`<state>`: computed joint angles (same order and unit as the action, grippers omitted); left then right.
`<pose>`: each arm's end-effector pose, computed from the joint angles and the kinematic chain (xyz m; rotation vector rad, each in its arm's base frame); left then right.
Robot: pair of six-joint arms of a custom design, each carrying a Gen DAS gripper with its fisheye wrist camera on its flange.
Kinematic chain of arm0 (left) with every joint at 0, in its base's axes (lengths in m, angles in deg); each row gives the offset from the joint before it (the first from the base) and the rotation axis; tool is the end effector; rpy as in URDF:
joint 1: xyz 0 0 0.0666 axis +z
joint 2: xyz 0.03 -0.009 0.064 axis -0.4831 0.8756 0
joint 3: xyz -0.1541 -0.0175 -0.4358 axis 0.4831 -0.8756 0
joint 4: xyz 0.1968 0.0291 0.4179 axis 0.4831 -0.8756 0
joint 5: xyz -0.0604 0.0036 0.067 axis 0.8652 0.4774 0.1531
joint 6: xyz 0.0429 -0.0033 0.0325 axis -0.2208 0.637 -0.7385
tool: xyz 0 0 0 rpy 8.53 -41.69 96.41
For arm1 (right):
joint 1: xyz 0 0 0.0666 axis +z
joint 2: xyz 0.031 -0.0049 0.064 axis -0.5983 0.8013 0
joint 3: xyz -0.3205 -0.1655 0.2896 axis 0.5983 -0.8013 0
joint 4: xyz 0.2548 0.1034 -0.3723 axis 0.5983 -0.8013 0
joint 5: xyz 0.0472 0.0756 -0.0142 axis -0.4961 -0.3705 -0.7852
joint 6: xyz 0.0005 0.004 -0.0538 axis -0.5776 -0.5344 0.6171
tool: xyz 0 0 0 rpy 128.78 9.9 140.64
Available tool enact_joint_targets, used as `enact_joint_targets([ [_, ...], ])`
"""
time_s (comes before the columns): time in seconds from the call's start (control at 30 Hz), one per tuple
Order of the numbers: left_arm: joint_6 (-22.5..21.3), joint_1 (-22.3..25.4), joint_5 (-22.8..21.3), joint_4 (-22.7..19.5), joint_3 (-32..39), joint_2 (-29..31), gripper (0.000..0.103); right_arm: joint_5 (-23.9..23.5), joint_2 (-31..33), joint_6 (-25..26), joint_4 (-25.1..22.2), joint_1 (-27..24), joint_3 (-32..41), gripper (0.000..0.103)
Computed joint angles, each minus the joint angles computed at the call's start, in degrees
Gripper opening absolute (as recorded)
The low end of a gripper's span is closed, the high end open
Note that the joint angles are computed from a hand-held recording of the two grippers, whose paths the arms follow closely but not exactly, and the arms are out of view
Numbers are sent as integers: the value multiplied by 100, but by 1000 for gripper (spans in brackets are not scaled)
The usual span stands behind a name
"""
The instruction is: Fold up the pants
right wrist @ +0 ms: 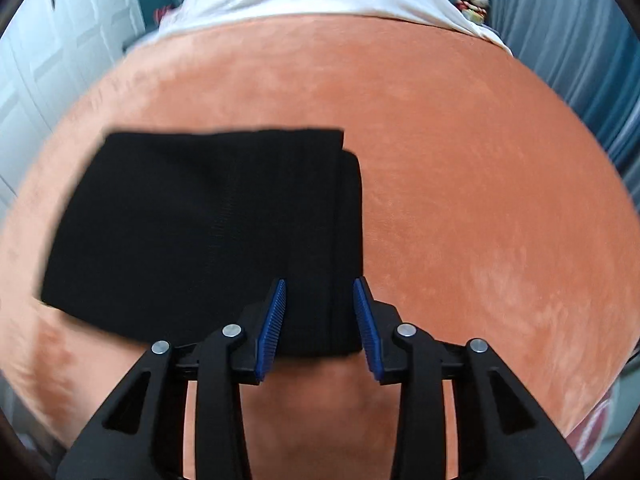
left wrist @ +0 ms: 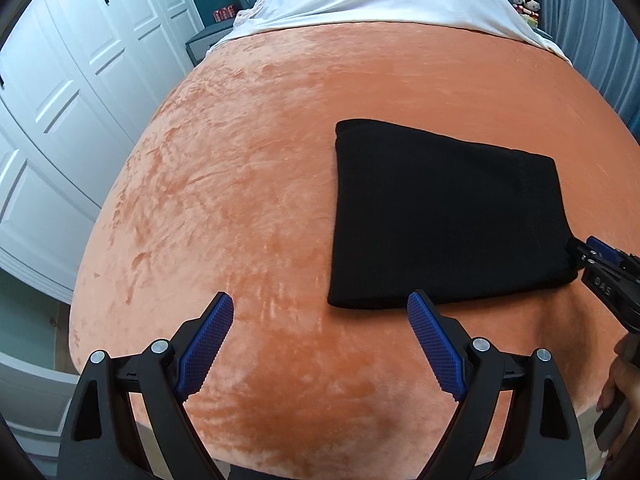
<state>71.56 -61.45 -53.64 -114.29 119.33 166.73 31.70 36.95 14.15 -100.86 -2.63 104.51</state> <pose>0.4627 -0.2873 0.6364 0.5806 2.5637 0.0626 0.3327 0.2051 0.5793 0.6650 2.4958 -0.1178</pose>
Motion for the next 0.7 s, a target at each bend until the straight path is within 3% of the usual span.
enact_joint_targets([
  [0.1, 79, -100, -13, -45, 30, -6, 87, 227, -52, -191, -228, 284, 124, 34],
  [0.27, 126, -289, -56, -42, 28, -48, 87, 415, -332, -987, -542, 848, 30, 34],
  [0.43, 102, -488, -162, 18, 27, -100, 87, 546, 139, -1079, -454, 874, 451, 34],
  [0.7, 95, -703, -243, 234, -5, -116, 87, 778, 283, -1146, -555, 989, 746, 35],
])
